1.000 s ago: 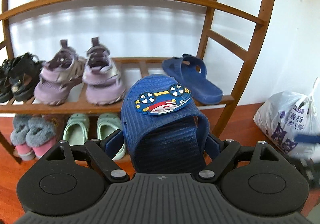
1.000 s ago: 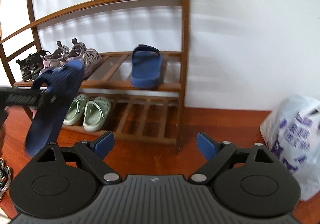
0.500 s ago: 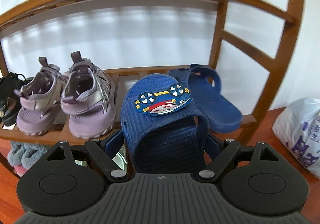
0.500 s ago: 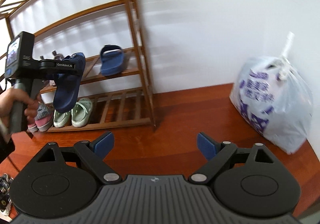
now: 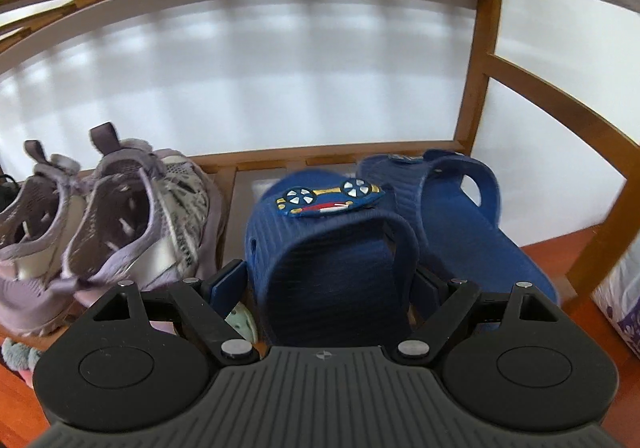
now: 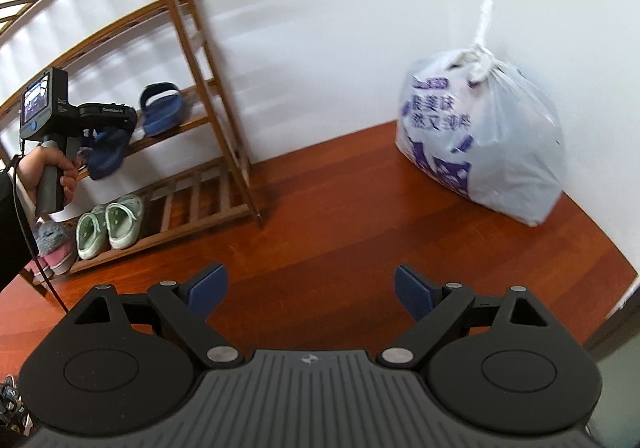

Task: Organize scattered shoes
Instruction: 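Set the left tool's slide beside the other on the top shelf and open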

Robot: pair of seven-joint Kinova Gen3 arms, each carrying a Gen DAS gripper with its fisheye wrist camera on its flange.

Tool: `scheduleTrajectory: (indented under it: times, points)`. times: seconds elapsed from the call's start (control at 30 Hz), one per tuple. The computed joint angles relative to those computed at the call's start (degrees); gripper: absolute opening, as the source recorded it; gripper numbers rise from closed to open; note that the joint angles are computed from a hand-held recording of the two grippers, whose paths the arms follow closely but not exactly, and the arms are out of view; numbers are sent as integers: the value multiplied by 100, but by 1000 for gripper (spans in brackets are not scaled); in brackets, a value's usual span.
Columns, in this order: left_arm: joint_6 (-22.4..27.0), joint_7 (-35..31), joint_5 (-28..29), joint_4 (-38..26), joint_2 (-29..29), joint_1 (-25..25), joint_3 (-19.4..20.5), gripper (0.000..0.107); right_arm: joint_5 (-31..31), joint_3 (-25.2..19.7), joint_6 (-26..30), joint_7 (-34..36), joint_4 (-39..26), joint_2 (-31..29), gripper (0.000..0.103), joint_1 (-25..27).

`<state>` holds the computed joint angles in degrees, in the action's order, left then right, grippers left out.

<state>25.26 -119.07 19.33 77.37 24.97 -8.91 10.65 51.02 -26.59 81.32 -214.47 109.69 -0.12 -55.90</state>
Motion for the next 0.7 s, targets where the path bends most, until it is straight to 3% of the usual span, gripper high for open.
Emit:
scheduleTrajectory:
  times: [0.37,0.53,0.7]
  points:
    - [-162,368,-379,-486,411,249,-134,85,-203,-39,395,-531,-29,114,94,-242]
    - [-174,235,-328,-511,441,85,84,86,-198,-3,334,-498,-4,91,94,-236]
    - [127,97,-141,-518,371,-74,167,86,-143,34,113,-319,59,26,94,-132]
